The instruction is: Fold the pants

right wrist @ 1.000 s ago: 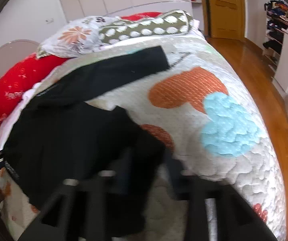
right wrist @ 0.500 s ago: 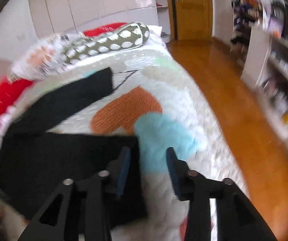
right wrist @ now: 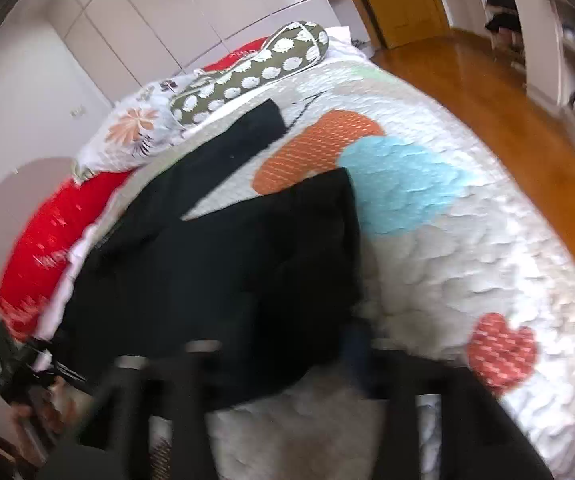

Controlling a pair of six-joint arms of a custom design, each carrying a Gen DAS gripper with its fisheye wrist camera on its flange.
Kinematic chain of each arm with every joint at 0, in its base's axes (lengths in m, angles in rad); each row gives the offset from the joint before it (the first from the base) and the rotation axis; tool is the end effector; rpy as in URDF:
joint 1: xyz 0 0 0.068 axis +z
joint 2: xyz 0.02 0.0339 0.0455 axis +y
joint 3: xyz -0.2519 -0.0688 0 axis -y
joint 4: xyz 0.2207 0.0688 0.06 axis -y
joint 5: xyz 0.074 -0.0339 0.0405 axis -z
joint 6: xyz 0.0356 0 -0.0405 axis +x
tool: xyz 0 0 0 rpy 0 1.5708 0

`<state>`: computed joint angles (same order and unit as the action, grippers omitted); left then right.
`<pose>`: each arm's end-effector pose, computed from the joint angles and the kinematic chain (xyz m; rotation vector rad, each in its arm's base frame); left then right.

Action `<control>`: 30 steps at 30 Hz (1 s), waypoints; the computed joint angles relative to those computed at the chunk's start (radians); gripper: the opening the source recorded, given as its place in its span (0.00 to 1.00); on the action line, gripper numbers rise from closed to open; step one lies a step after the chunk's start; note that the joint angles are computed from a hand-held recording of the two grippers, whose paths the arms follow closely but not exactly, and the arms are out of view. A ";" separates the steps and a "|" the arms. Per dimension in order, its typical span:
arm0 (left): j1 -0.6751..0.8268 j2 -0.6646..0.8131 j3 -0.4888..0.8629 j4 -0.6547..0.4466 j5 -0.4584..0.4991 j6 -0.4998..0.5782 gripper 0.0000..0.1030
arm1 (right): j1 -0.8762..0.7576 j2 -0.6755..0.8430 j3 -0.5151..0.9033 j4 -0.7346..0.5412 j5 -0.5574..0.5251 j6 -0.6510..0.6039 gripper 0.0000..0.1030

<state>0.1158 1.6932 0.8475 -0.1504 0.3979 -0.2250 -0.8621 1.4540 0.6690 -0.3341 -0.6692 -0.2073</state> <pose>0.2997 0.0210 0.1485 -0.2813 2.5261 -0.5517 0.1688 -0.1630 0.1584 0.5878 2.3246 0.4352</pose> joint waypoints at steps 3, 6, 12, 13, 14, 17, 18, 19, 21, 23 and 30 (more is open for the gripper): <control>0.047 -0.008 0.001 -0.040 0.084 0.005 0.16 | -0.033 -0.017 0.005 -0.035 -0.035 -0.018 0.15; 0.049 -0.132 -0.059 -0.076 0.060 0.065 0.14 | -0.108 -0.071 0.028 -0.154 -0.097 -0.109 0.14; 0.121 -0.352 -0.145 -0.210 0.109 0.176 0.14 | -0.248 -0.167 0.110 -0.472 -0.159 -0.380 0.13; 0.143 -0.377 -0.158 -0.234 0.124 0.195 0.14 | -0.270 -0.173 0.120 -0.512 -0.164 -0.416 0.13; 0.165 -0.402 -0.177 -0.257 0.134 0.222 0.14 | -0.306 -0.181 0.129 -0.566 -0.169 -0.477 0.13; 0.195 -0.419 -0.240 -0.266 0.118 0.281 0.16 | -0.357 -0.167 0.108 -0.606 -0.128 -0.575 0.14; 0.191 -0.401 -0.261 -0.256 0.098 0.295 0.17 | -0.356 -0.163 0.085 -0.581 -0.087 -0.582 0.16; 0.184 -0.389 -0.275 -0.245 0.078 0.293 0.19 | -0.353 -0.164 0.063 -0.555 -0.051 -0.579 0.18; 0.203 -0.411 -0.309 -0.229 0.074 0.298 0.22 | -0.336 -0.173 0.020 -0.496 0.041 -0.567 0.26; 0.232 -0.465 -0.302 -0.286 0.060 0.320 0.38 | -0.383 -0.175 0.035 -0.529 0.035 -0.608 0.31; 0.333 -0.616 -0.214 -0.432 0.029 0.414 0.52 | -0.460 -0.241 0.163 -0.645 -0.029 -0.666 0.37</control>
<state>0.4488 1.0776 0.6335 -0.5823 0.4270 0.1891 -1.3217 1.2128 0.8323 -0.9787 -0.6980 -0.8728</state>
